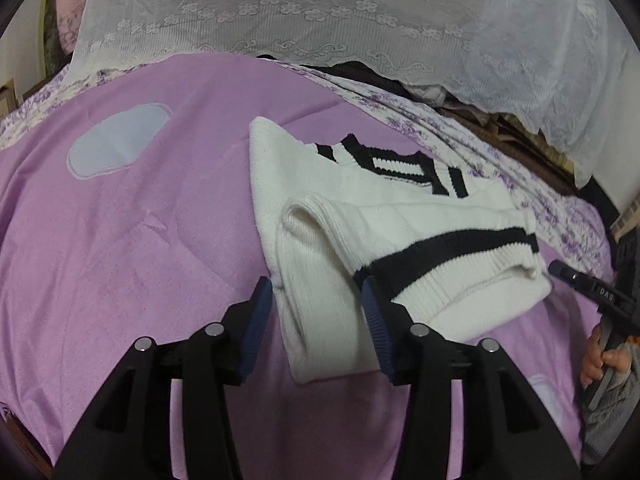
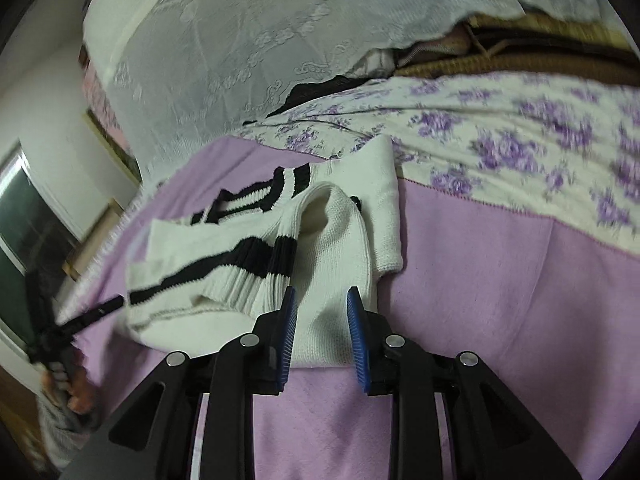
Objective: Fold small clothes
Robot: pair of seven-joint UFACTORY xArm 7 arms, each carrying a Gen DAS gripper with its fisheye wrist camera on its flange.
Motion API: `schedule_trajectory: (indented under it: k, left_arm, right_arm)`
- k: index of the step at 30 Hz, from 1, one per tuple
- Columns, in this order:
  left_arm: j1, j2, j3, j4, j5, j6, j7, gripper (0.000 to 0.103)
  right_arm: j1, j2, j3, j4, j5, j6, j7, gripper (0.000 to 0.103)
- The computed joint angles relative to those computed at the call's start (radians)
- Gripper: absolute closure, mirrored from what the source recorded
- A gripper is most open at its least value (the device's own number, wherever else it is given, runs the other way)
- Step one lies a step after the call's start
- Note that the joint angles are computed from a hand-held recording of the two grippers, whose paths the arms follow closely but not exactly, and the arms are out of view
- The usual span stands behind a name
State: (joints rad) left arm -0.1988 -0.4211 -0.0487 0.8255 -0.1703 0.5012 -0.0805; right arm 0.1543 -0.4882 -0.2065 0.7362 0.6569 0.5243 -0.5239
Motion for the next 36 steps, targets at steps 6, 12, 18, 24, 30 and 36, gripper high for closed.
schedule_trajectory:
  k: [6,12,18,24,30,36]
  left_arm:
    - [0.043,0.02,-0.063,-0.003,0.141,0.043,-0.033,0.048]
    - [0.089,0.034,-0.145,-0.006,0.343,0.014,-0.136,0.048]
    - [0.073,0.116,-0.123,0.084,0.378,0.047,-0.153,0.043]
    - [0.096,0.311,-0.093,0.341,0.369,0.058,-0.331,0.035]
    - [0.082,0.351,-0.024,0.334,0.184,0.03,-0.312,0.035]
    - [0.055,0.315,-0.03,0.29,0.158,-0.023,-0.249,0.035]
  right_arm:
    - [-0.013,-0.01,0.053,-0.024,-0.107,-0.042,0.003,0.076]
    - [-0.028,-0.018,0.13,-0.051,-0.264,-0.079,0.038,0.076]
    - [0.038,0.054,0.132,0.029,-0.348,-0.041,-0.003,0.072]
    - [0.098,0.355,-0.007,0.384,0.115,-0.025,-0.027,0.069]
    - [0.016,0.331,0.039,0.338,0.221,-0.069,-0.075,0.058]
    - [-0.067,0.362,0.108,0.361,0.185,-0.043,-0.043,0.058]
